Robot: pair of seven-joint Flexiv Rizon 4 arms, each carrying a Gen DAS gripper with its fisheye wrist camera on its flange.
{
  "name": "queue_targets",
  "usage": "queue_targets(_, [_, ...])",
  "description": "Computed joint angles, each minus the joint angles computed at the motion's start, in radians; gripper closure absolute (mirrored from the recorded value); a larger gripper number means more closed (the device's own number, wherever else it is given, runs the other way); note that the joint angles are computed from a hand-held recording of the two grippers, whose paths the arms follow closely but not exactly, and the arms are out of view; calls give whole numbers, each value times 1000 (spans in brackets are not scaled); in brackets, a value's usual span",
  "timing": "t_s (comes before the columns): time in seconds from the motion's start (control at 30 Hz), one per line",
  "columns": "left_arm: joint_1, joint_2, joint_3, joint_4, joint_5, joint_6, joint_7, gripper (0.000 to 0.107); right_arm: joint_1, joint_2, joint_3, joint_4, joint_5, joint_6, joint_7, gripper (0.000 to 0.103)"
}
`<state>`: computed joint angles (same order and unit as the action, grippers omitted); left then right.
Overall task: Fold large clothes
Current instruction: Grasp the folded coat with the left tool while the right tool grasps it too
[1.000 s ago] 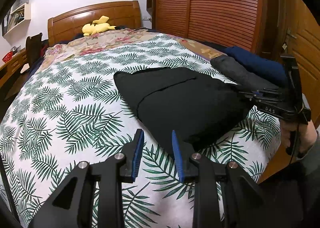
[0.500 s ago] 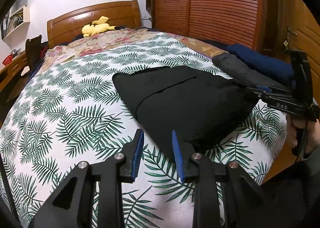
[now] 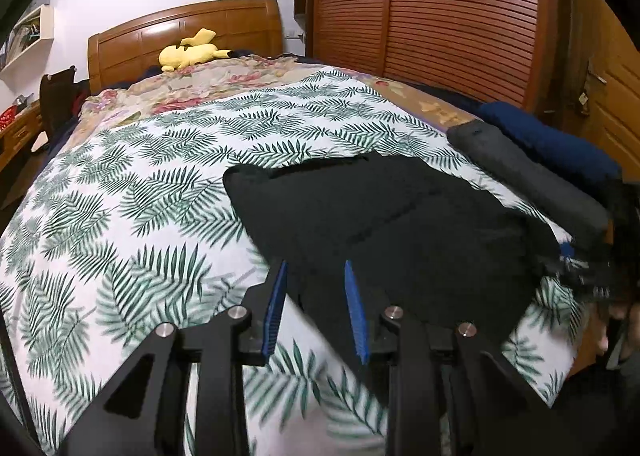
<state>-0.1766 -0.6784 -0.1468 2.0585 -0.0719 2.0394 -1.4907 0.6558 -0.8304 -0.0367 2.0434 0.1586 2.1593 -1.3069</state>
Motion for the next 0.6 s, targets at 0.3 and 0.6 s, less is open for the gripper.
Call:
queue_targets(0.3, [61,-122,-32,-227,-37,-166,56,76,-5,-32,-1,-48,-13,-43,48,29])
queue_targets(0.6, [90,-239,-41,-416,-117,-341,83,58,-6,-43,-7,-60,-40,-51,56,28])
